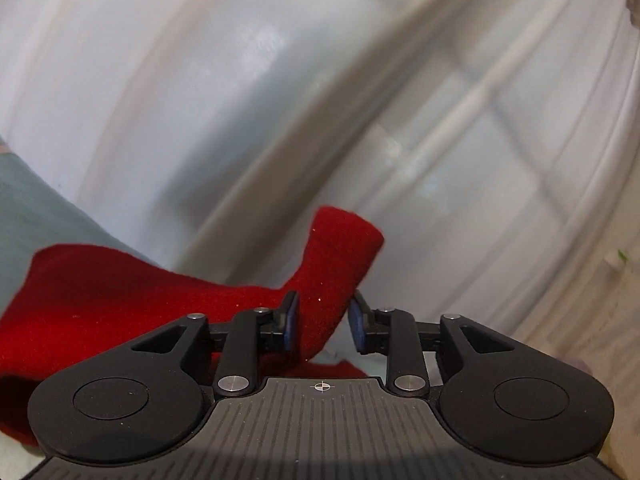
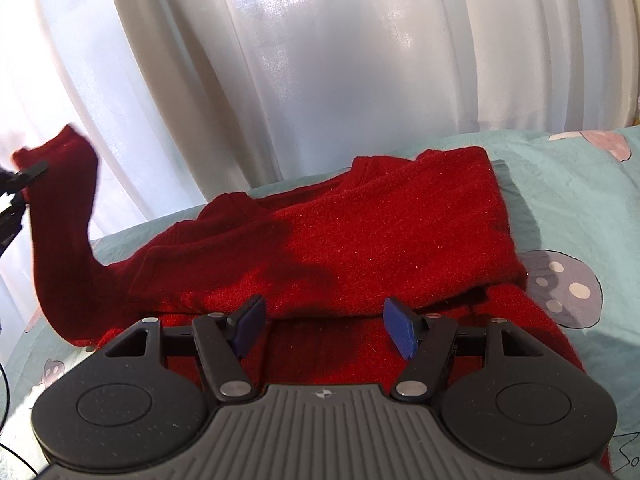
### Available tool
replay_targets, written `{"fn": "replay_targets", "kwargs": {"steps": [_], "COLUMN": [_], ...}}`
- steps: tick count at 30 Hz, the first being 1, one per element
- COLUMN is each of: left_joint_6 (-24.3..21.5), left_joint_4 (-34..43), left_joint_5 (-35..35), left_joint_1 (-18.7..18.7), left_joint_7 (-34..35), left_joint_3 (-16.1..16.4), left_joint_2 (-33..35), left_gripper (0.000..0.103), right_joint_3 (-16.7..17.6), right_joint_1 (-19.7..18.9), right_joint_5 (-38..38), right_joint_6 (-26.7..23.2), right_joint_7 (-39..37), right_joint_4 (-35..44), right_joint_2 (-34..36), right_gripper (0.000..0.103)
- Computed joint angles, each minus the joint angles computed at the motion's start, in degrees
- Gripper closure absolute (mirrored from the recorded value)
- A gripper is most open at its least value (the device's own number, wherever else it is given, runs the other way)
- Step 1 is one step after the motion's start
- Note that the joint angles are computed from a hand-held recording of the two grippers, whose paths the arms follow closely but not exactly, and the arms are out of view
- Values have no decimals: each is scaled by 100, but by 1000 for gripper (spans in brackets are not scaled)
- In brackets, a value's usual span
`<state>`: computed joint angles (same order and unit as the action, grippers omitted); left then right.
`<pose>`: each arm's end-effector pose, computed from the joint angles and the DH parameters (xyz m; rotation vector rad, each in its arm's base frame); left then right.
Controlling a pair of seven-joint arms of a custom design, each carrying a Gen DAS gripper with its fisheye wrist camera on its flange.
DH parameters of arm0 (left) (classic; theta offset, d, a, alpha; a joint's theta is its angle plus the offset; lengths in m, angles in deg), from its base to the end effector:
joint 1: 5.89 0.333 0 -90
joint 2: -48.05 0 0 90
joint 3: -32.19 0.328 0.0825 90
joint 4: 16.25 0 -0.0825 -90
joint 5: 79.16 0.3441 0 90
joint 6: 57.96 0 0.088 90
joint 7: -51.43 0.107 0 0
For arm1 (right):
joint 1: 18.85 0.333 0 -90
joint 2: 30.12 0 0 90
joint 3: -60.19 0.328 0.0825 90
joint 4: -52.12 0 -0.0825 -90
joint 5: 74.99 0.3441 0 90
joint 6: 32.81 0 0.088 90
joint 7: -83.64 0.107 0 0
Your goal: Fold small clothes
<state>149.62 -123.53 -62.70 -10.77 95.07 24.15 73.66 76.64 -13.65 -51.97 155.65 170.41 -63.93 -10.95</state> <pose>0.6265 -0.1629 0.4766 -1.8156 1.3566 -1.6606 0.5953 0.1727 0.4340 -1.5465 1.6328 -0.4361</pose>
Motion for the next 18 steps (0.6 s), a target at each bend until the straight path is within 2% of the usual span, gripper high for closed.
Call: {"fn": "replay_targets", "kwargs": {"steps": [2, 3, 6, 7, 10, 11, 12, 14, 16, 18], "left_joint_6": [-595, -751, -1001, -1088, -1435, -1437, -1344, -1212, -1179, -1195], "left_joint_4": [90, 50, -436, -563, -906, -981, -1257, -1370, -1477, -1497], "left_joint_5": [272, 318, 194, 138, -366, -577, -387, -728, -1123, -1364], "left_joint_1": [73, 122, 174, 83, -895, -1009, -922, -960, -1358, -1473], "left_joint_7": [-150, -236, -487, -498, -189, -14, -240, -81, 93, 261], "left_joint_3": [-308, -422, -453, -330, 763, 887, 1000, 1074, 1487, 1632], "left_joint_2": [118, 167, 7, -67, -331, -355, -455, -481, -553, -558], "left_gripper": [62, 62, 61, 61, 61, 61, 61, 61, 61, 61], "right_joint_3": [83, 161, 987, 1170, 1437, 1420, 1352, 1071, 744, 606], "right_joint_1": [-78, -151, -876, -1026, -1183, -1133, -1039, -733, -398, -202], "right_joint_5": [-24, -21, 58, 103, 275, 332, 371, 396, 381, 469], "right_joint_6": [-29, -66, -205, -283, -688, -852, -1029, -1476, -2015, -2336], "right_joint_7": [-27, -40, -279, -369, -605, -624, -618, -488, -264, -176], "right_joint_4": [76, 136, 413, 547, 1192, 1471, 1758, 2398, 3086, 3612], "right_joint_2": [49, 87, 336, 444, 893, 1070, 1241, 1589, 1956, 2268], "right_gripper": [37, 37, 37, 37, 39, 42, 44, 45, 46, 48]}}
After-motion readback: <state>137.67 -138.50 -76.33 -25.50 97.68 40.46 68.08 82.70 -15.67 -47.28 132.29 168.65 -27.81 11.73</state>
